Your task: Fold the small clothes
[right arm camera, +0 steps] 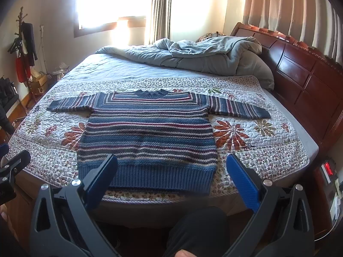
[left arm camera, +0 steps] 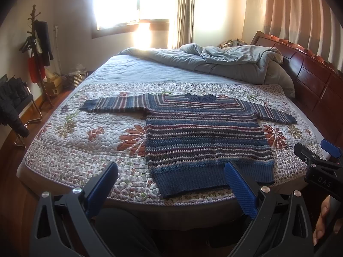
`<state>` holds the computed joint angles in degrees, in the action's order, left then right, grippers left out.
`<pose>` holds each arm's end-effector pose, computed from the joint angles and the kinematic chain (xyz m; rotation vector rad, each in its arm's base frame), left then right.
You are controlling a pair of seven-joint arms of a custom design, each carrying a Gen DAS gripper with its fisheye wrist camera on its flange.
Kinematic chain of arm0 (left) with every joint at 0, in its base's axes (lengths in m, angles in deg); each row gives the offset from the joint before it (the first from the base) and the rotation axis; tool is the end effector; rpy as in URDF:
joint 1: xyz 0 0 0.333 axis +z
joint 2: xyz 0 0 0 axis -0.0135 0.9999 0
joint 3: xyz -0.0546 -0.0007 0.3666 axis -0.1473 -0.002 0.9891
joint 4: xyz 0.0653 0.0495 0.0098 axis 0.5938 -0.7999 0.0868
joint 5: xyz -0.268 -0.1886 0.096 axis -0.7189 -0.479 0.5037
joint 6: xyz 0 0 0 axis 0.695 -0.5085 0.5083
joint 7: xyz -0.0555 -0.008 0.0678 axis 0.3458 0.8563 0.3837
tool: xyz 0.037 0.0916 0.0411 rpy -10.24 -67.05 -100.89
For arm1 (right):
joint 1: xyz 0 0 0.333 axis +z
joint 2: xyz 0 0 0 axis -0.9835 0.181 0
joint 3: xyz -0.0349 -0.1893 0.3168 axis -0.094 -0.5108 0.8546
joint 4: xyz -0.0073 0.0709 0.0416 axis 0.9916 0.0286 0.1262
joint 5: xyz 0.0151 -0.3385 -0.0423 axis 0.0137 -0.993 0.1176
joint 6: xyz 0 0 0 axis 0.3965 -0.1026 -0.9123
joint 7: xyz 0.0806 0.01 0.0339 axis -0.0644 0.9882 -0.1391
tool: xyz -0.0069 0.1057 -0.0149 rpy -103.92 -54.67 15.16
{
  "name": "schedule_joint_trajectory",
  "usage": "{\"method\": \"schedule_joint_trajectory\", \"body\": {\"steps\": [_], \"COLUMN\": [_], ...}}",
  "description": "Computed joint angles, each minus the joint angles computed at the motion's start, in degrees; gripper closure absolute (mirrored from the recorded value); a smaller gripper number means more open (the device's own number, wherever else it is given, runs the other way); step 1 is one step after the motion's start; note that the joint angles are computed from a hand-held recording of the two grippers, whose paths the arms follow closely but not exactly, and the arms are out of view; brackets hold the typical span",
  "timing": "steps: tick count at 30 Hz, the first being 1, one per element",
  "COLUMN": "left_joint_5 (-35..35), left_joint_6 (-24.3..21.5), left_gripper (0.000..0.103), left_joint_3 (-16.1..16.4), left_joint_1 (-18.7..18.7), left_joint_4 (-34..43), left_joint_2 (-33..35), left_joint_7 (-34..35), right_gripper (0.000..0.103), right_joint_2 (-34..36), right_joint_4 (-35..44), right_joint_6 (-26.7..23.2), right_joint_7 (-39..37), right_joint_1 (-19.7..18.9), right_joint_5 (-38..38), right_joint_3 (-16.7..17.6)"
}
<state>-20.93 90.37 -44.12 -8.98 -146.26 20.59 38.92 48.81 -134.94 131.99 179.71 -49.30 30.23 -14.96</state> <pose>0.6138 -0.1714 0.6607 -1.6340 1.8918 -0.8724 0.5847 0.3091 0.6436 -1.6468 1.9021 -0.9641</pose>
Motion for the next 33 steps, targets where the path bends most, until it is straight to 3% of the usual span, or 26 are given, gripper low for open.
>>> {"method": "schedule_joint_trajectory", "body": {"steps": [33], "left_joint_5": [0.34], "left_joint_6": [0.26], "left_gripper": [0.004], "left_joint_3": [0.06], "left_joint_1": [-0.22], "left_joint_4": [0.43], "left_joint_2": [0.18], "left_joint_7": [-0.38], "right_gripper": [0.002], "right_joint_2": [0.54], "right_joint_4": [1.63], "right_joint_6": [-0.92], "right_joint_7": [-0.96], "right_joint_1": [0.27], "right_joint_5": [0.35], "right_joint_3": [-0.16]}}
